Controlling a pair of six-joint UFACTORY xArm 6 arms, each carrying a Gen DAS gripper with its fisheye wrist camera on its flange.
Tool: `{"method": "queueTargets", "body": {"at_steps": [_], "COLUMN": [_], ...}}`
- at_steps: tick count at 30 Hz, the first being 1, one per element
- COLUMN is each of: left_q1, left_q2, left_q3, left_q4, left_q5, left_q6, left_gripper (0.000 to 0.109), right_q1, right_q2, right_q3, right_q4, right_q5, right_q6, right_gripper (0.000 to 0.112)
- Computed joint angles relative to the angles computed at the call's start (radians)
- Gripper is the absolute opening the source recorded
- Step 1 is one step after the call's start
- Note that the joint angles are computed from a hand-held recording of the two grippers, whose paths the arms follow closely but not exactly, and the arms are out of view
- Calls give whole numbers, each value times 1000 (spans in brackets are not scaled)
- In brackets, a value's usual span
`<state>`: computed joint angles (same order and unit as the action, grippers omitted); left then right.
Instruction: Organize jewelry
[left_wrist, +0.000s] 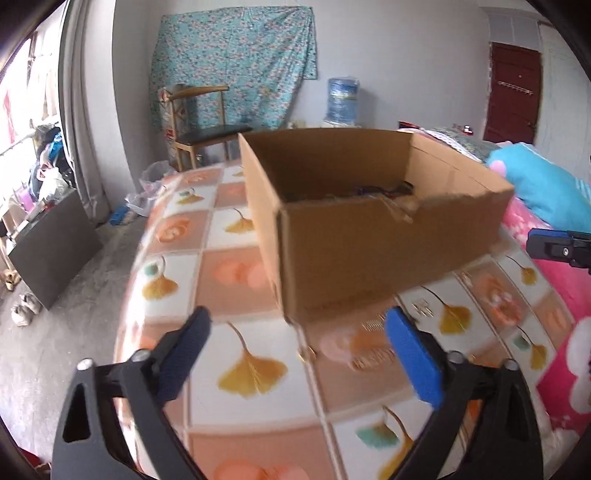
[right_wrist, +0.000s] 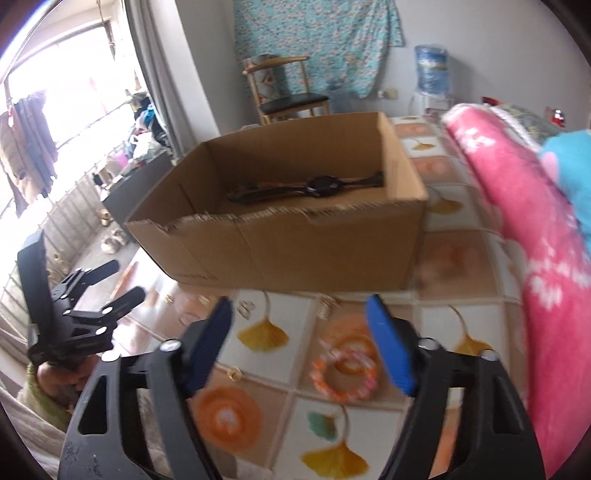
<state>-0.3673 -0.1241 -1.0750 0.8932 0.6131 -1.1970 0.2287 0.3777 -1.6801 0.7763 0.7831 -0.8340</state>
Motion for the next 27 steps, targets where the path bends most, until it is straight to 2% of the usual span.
{"method": "queueTargets", "body": {"at_steps": [4,8,13,20,24,27], "left_q1": [26,32,54,74,72,54], "left_q2": [48,88,112,118,53,14], "left_q3": [-60,-108,-137,-136,-67,-13], "left_q4": [-24,-27,-41,-28,-28,-82], "left_q5": [10,42,44,24,-55,-125], "left_q6": [44,78,94,54,31,72], "left_gripper": [83,81,81,81,81,81], "right_q1": [3,3,8,21,12,-13], "right_q2": [104,176,190,167,83,13], "right_q3": [-156,-266,-289,-241,-130,-39], "right_q4": [-26,-39,-21,-13,6,-1], "right_q5": [94,155,151,85,22,11], "right_q6": [81,133,126,93,21,-10], "right_gripper": [36,24,22,22,23,23]}}
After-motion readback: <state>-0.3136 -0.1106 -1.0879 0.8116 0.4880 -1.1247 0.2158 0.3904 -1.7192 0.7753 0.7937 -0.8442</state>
